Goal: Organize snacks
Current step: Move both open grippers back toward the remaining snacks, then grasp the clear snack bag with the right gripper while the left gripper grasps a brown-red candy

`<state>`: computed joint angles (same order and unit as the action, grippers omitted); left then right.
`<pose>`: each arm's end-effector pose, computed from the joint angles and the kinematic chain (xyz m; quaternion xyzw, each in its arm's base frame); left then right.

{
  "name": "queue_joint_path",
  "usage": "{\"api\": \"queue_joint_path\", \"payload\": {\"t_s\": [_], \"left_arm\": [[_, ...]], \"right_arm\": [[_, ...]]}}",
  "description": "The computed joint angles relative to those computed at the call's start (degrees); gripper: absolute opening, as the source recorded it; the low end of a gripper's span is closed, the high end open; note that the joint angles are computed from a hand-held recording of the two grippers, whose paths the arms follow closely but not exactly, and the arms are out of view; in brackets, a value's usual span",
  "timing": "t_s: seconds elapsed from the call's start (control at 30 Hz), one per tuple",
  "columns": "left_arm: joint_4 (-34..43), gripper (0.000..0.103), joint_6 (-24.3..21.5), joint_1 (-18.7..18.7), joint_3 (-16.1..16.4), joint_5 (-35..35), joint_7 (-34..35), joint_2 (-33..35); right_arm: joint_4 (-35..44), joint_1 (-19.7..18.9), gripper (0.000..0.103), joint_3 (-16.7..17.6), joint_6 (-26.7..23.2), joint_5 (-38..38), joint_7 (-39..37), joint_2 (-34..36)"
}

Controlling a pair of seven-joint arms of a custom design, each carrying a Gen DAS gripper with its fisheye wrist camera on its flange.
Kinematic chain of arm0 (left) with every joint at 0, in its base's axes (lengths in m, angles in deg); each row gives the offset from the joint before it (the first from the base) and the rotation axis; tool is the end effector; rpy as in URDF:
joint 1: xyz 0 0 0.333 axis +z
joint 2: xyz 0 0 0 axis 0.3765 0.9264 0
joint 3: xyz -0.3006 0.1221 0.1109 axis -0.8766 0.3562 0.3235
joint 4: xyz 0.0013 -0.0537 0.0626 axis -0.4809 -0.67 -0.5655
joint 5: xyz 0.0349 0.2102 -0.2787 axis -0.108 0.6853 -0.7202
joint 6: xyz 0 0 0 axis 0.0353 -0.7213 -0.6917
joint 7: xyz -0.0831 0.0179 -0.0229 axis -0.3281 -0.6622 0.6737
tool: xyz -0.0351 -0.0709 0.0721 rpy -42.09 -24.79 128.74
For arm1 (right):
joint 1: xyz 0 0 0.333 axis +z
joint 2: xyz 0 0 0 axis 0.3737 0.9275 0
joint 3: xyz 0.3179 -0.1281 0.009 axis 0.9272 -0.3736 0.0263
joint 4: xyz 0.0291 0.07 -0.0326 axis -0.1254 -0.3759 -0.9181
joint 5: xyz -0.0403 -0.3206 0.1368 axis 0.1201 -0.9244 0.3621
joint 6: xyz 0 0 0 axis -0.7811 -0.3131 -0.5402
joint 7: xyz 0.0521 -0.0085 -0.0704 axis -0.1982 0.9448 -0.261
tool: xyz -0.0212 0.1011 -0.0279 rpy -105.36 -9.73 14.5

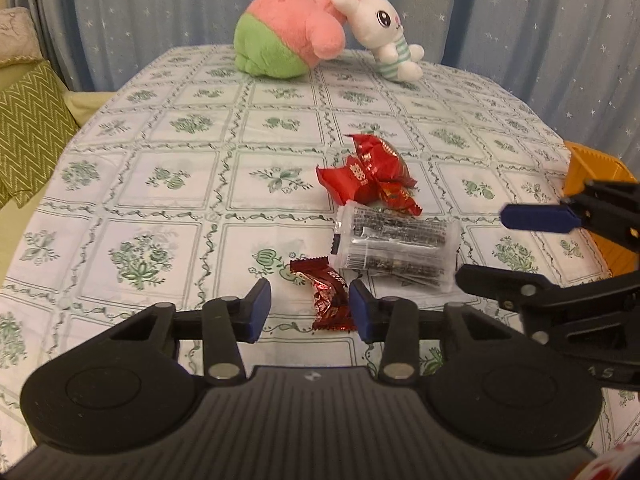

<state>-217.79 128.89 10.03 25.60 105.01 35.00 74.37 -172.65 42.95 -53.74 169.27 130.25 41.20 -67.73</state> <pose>0.4405 -0.2222 0.3853 -0.7780 0.5170 -0.2374 0.2666 0.5394 0.2877 0.3806 -0.8821 0.1658 -0.1445 0.4165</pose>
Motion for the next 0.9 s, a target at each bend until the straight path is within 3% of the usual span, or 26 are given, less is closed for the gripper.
{"api": "queue_joint_path", "payload": {"t_s": [0.1, 0.17, 0.47, 0.73, 0.9], "left_arm": [[0.4, 0.031, 2.4, 0.5, 0.5, 1.3, -0.3, 1.0], [0.5, 0.019, 2.8, 0.5, 0.6, 2.0, -0.4, 1.2], [-2.3, 0.018, 2.4, 0.9, 0.4, 0.8, -2.2, -1.6], [-2.6, 0.017, 2.5, 1.3, 0.1, 1.1, -2.9, -1.8], [-2.7, 0.018, 2.4, 1.3, 0.1, 1.5, -3.3, -1.9]], "right_arm": [[1.7, 0.5, 0.056, 0.2, -0.1, -1.8, -1.9, 1.6], [2.6, 0.7, 0.056, 0.5, 0.1, -3.5, -2.6, 2.7], [5.3, 0.7, 0.056, 2.3, 0.0, -10.0, -6.1, 5.9], [6.2, 0.7, 0.055, 4.5, 3.3, -11.8, -7.4, 7.7], [5.3, 0.0, 0.041, 6.1, 5.7, -9.2, -10.2, 7.4]]}}
